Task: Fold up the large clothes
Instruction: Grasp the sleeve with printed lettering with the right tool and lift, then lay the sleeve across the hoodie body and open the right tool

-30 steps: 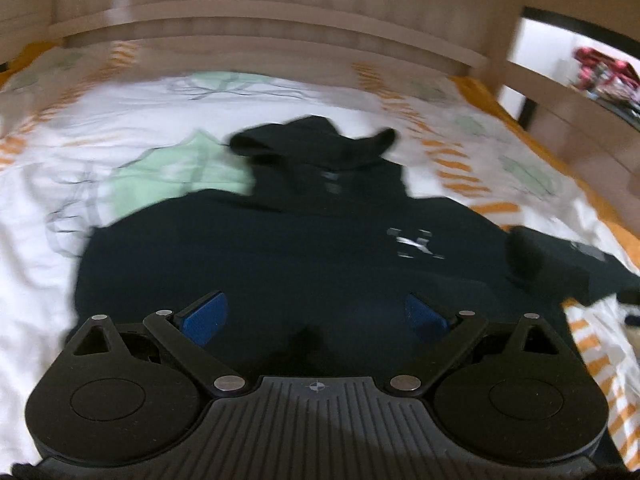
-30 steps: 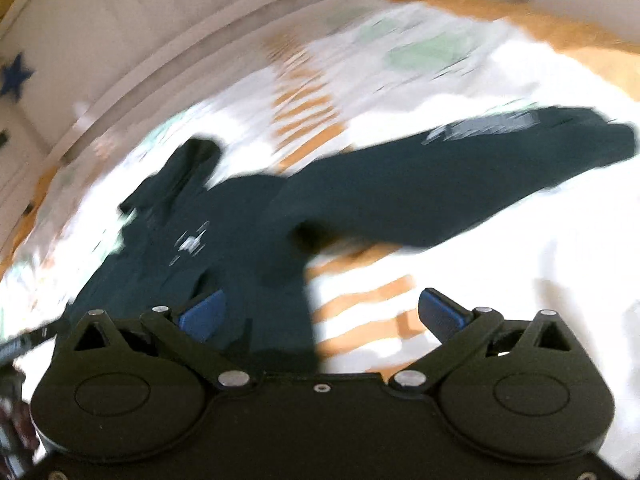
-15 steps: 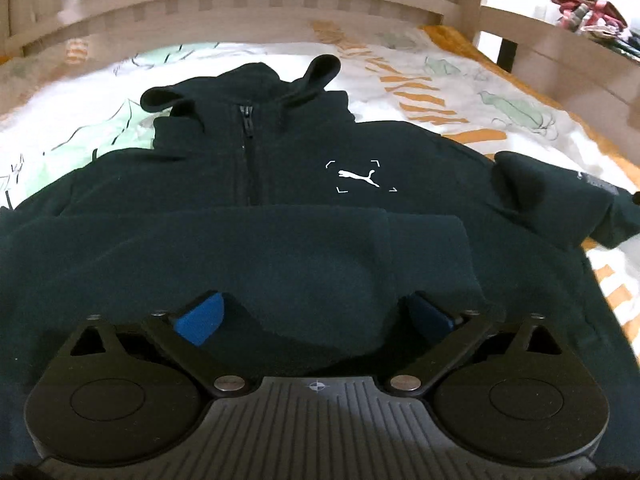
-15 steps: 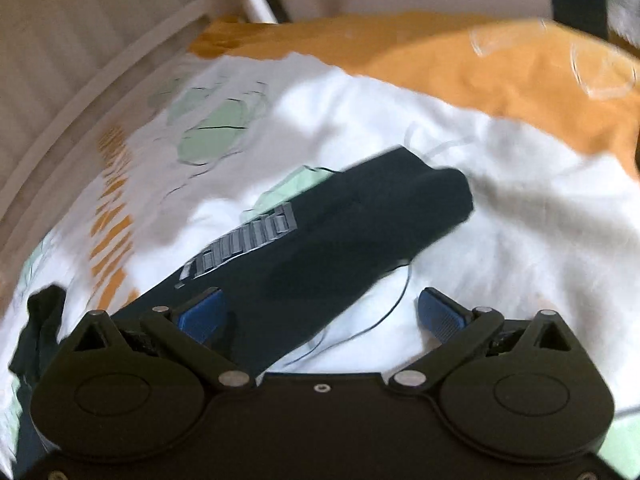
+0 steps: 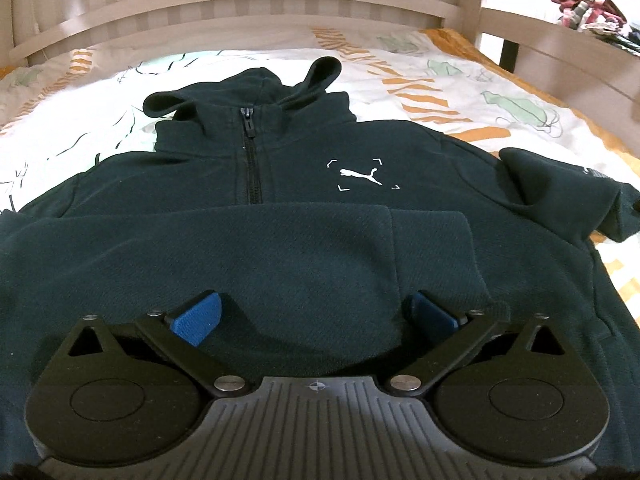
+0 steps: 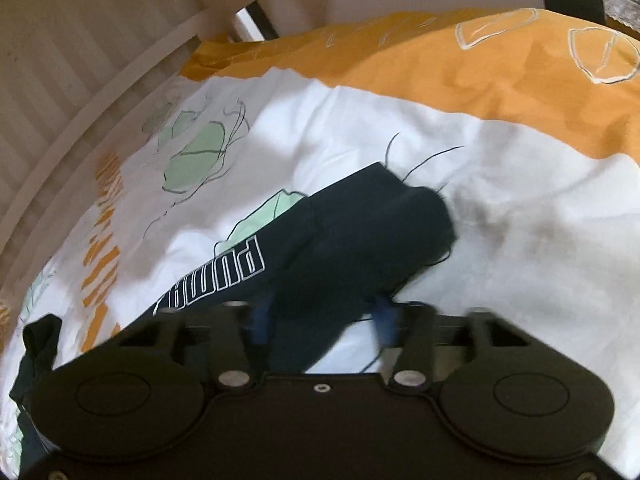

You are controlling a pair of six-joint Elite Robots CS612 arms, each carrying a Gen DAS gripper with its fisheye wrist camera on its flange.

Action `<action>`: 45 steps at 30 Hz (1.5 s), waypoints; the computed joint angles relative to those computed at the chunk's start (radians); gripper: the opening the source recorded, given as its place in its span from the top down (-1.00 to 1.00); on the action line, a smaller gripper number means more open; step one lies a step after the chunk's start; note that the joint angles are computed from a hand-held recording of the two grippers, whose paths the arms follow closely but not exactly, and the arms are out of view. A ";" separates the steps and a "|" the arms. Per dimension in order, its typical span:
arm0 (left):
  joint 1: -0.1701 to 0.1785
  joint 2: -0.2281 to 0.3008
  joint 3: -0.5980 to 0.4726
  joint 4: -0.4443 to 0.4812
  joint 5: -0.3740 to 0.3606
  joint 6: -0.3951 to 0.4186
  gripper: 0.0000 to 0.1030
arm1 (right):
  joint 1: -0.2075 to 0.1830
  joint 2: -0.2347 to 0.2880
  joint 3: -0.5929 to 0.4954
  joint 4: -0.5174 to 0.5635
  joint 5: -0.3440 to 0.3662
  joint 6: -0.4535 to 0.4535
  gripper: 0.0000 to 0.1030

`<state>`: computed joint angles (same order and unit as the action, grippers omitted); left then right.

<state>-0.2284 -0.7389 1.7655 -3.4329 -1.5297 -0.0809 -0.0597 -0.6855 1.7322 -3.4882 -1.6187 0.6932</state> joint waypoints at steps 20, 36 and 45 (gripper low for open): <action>0.107 -0.066 0.048 -0.027 -0.160 -0.124 -0.98 | 0.197 -0.065 -0.122 -0.152 0.217 -0.448 0.55; 0.225 -0.097 0.097 -0.056 -0.136 -0.287 -0.99 | 0.390 0.100 -0.330 0.220 0.260 -0.714 0.42; 0.236 -0.085 0.076 -0.086 -0.201 -0.317 -0.99 | 0.369 0.068 -0.243 0.182 0.375 -0.847 -0.55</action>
